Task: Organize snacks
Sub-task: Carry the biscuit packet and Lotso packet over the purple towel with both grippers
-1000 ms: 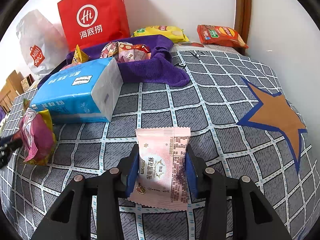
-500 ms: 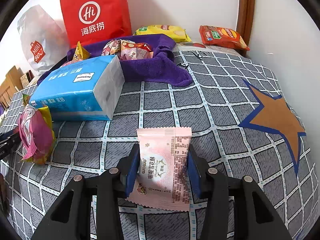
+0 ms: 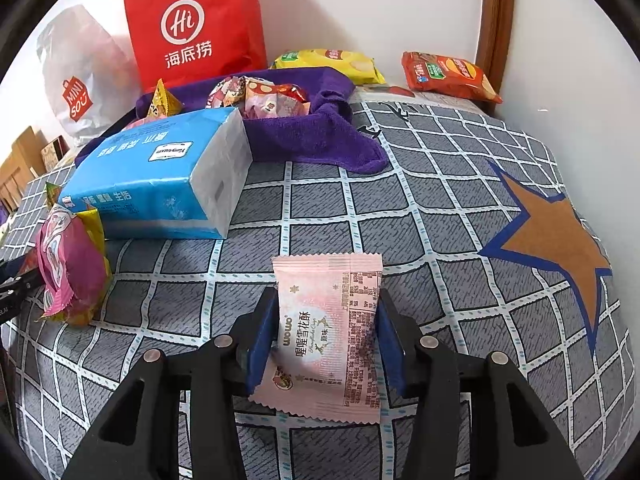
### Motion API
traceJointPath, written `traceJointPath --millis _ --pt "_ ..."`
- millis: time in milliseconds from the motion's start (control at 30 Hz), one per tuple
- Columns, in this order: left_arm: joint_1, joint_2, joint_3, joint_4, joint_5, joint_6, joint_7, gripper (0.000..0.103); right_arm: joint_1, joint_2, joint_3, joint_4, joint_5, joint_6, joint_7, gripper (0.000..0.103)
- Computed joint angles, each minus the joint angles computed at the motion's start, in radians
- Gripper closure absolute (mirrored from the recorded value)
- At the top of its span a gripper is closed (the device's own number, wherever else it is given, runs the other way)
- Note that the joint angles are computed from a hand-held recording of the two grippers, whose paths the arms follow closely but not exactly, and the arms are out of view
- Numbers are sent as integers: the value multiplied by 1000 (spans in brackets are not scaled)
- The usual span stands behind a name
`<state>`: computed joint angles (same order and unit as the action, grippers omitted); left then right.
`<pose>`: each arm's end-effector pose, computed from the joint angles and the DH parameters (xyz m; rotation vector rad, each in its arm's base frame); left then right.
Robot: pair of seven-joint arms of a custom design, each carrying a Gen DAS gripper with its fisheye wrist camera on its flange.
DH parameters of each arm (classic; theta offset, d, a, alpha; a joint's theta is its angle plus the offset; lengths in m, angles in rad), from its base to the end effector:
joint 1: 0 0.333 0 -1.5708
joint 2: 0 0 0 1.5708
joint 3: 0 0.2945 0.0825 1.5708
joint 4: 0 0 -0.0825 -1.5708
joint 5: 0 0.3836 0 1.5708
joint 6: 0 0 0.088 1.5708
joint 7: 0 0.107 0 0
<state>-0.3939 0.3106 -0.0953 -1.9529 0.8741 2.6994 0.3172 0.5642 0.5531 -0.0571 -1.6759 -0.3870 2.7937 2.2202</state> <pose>0.5487 -0.3180 0.3391 -1.8947 1.7935 -0.6090 0.6078 0.3642 0.3249 -2.0227 1.6506 -0.4914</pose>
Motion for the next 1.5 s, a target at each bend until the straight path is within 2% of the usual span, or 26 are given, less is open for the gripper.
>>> traceJointPath --millis 67,167,233,300,400,500,633,767,967,1100,1200,1300,1500 --pt "-4 -2 1 1 6 -12 0 54 0 1 0 2 1 -1 -1 54" --pt "-5 -5 3 -2 19 -14 -11 65 0 1 0 1 2 -1 -2 54" --pt "-10 -3 1 5 28 -29 -21 77 7 2 -7 4 -5 -4 7 56" --pt "-11 -2 -6 9 17 -40 -27 80 15 1 -16 5 -15 -9 20 58" --pt "-5 -8 -24 10 -24 -66 13 81 61 -3 -67 9 -73 -43 104 61" --pt "19 -43 -40 -30 -95 -33 47 81 39 -14 -52 -8 -84 -28 130 64" --pt "33 -106 -53 -82 -147 -15 62 81 58 -57 -69 -43 -154 -37 194 65" --pt "43 -151 -68 -104 -160 10 62 81 36 -118 -40 -86 -183 -10 208 65" --pt "48 -161 -89 -57 -172 23 107 81 15 -157 -3 -66 -201 -18 197 65" --pt "67 -143 -105 -6 -288 67 224 81 -18 -146 43 -8 -125 -41 137 65" --pt "48 -121 -93 56 -287 54 254 81 -29 -122 59 50 -75 -54 90 65" --pt "39 -95 -87 118 -302 37 293 81 -22 -88 59 128 -48 -93 48 65" --pt "51 -34 -87 221 -428 35 410 81 -10 -12 60 277 -7 -129 -48 65"
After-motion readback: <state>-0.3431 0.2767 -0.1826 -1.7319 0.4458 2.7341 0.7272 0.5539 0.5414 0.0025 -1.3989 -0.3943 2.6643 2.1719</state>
